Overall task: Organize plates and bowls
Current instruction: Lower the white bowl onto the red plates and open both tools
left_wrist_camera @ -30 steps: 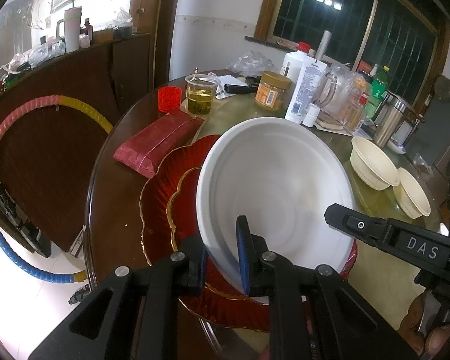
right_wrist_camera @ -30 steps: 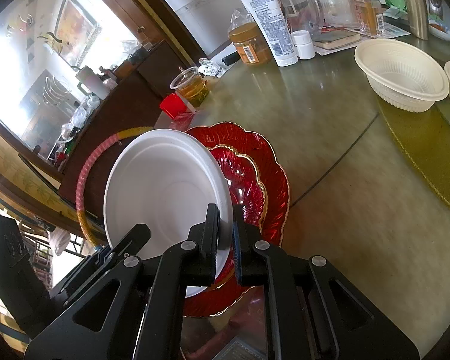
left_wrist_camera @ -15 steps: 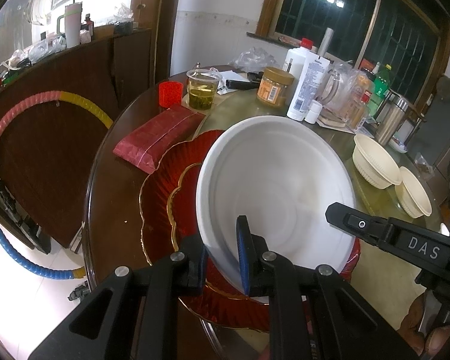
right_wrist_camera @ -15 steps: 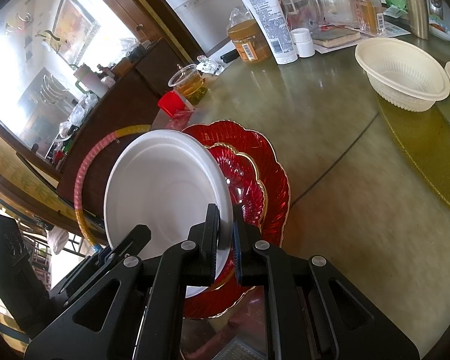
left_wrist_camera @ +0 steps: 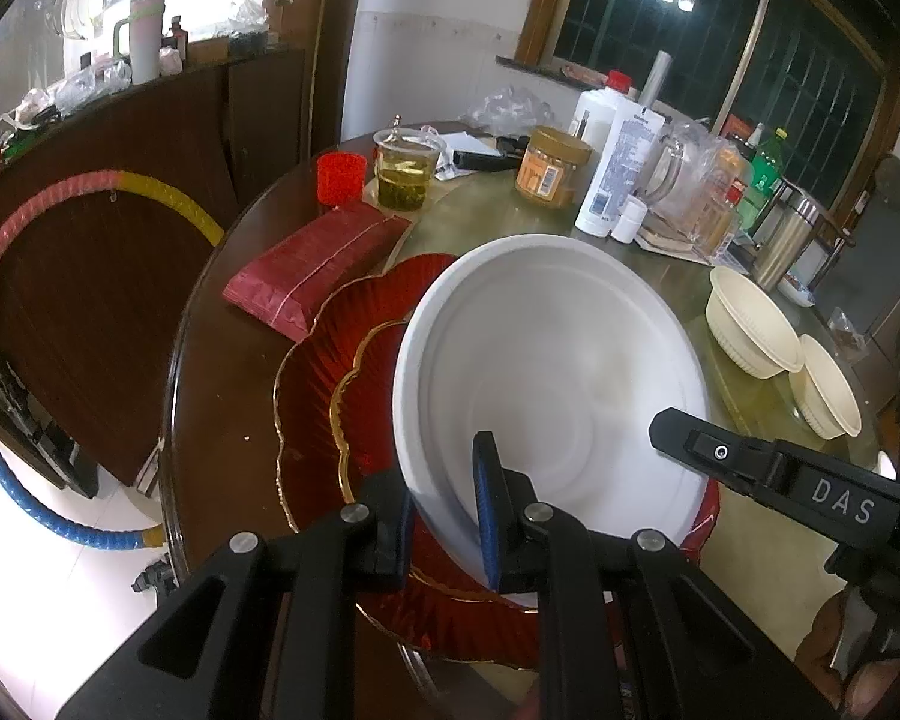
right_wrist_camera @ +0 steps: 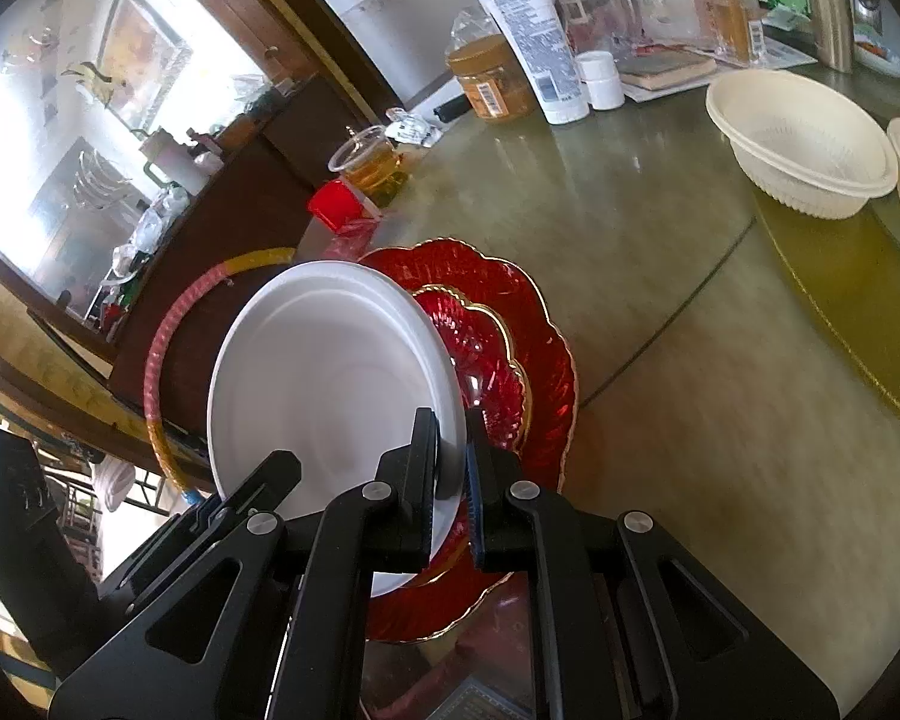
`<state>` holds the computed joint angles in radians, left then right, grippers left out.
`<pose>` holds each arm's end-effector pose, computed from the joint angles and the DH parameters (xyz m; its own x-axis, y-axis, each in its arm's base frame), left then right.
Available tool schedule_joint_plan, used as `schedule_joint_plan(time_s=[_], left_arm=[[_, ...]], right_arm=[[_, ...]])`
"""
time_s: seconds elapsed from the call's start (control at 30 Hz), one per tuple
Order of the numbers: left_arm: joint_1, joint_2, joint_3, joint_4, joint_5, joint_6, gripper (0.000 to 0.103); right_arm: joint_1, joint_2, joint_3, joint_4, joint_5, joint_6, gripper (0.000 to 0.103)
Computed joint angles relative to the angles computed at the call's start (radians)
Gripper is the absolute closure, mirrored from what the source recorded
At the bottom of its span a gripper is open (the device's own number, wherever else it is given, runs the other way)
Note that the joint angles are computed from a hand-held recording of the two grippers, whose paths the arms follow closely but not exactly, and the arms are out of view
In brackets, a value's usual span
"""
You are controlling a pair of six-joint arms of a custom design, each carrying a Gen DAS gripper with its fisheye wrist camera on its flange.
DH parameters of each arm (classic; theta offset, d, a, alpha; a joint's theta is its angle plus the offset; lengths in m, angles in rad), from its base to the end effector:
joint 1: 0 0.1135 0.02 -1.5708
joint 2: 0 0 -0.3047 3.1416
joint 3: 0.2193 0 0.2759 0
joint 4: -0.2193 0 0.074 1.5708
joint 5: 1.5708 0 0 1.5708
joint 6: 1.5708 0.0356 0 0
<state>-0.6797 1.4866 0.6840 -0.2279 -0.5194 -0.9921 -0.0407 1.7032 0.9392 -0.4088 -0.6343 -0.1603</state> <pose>0.2278 -0.1614 0.1752 -0.6554 -0.4048 -0.6377 -0.3685 0.9083 -0.1978 0.3366 0.0074 0.1779 -0.8779 -0.0929 -0.4698 -0.3412 0.8097 0.4774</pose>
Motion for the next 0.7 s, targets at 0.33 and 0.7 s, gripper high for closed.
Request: schedule_joint_plan(time_s=[0.33,0.7], left_arm=[[0.038,-0.001,0.001,0.022,0.038,-0.01,0.086],[0.019,-0.049,-0.016,0.054,-0.031,-0.036,0.029]], right_arm=[[0.0,0.011,0.013,-0.011,-0.01,-0.003,0.092],[-0.012,-0.002,0.013,0.002,-0.058,0.025,0.06]])
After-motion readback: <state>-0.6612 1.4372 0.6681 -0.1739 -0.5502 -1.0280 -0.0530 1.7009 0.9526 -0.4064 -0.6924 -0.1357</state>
